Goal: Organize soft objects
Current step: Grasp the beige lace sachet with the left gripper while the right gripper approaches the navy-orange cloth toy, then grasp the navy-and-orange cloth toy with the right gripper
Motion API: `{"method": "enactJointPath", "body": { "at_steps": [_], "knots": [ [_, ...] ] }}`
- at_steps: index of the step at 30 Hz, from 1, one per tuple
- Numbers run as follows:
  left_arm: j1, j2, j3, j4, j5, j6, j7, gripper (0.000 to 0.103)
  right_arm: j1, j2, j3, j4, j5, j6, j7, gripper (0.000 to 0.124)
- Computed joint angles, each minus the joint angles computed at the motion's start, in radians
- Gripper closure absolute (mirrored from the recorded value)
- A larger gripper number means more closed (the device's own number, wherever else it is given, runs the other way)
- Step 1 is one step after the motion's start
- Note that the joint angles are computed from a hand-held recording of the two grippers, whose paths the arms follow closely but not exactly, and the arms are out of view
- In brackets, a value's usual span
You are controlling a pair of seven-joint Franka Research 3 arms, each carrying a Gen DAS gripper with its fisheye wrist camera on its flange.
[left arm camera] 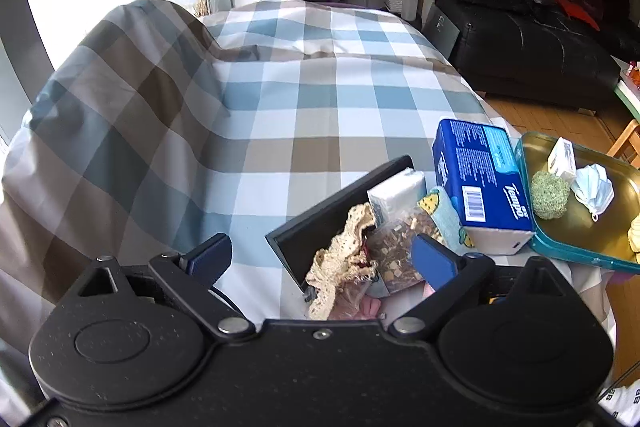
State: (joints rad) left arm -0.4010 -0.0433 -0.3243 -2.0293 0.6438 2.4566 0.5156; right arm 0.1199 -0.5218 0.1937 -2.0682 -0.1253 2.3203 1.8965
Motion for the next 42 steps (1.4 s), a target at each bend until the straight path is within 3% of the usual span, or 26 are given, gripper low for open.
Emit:
{"method": "enactJointPath", "body": {
  "at_steps": [4,7,11,17,21,24,29,31,32,33,38,42],
  "knots": [
    [-0.002,0.016,0.001,-0.008,-0.009,0.000,0.027,0.009,-0.021,-0.073,0.050,-0.132,-0.005,0.074,0.151,0.024],
    [-0.002,0.021,0.006,-0.020,-0.020,0.012,0.049,0.010,-0.075,-0.142,0.125,-0.264,-0.049,0.168,0.328,0.022],
    [0.007,0.020,0.016,-0.045,-0.041,0.055,0.050,0.010,-0.111,-0.155,0.198,-0.375,-0.075,0.221,0.520,0.022],
    [0.022,0.047,0.029,-0.042,-0.128,0.095,0.127,0.011,-0.078,-0.067,0.231,-0.438,-0.148,0.282,0.592,0.022],
    [0.026,0.078,0.030,-0.036,-0.244,0.119,0.247,0.011,-0.055,-0.019,0.213,-0.456,-0.195,0.323,0.621,0.022],
    [0.023,0.108,0.031,-0.016,-0.265,0.109,0.270,0.014,-0.027,0.025,0.185,-0.468,-0.198,0.338,0.619,0.025],
    [0.036,0.131,0.037,-0.017,-0.350,0.167,0.315,0.016,0.010,0.086,0.165,-0.477,-0.225,0.304,0.625,0.027],
    [0.041,0.159,0.034,0.007,-0.400,0.152,0.349,0.024,0.029,0.109,0.149,-0.482,-0.230,0.301,0.623,0.028],
    [0.046,0.169,0.030,0.014,-0.436,0.148,0.378,0.038,0.037,0.119,0.143,-0.485,-0.233,0.302,0.623,0.028],
    [0.053,0.179,0.024,0.019,-0.485,0.148,0.414,0.044,0.043,0.126,0.137,-0.489,-0.237,0.305,0.626,0.029],
    [0.049,0.160,0.027,-0.015,-0.501,0.210,0.425,0.059,0.071,0.151,0.095,-0.503,-0.212,0.330,0.621,0.029],
    [0.038,0.148,0.036,-0.027,-0.455,0.223,0.383,0.061,0.078,0.174,0.080,-0.504,-0.196,0.351,0.625,0.029]
  ]
}}
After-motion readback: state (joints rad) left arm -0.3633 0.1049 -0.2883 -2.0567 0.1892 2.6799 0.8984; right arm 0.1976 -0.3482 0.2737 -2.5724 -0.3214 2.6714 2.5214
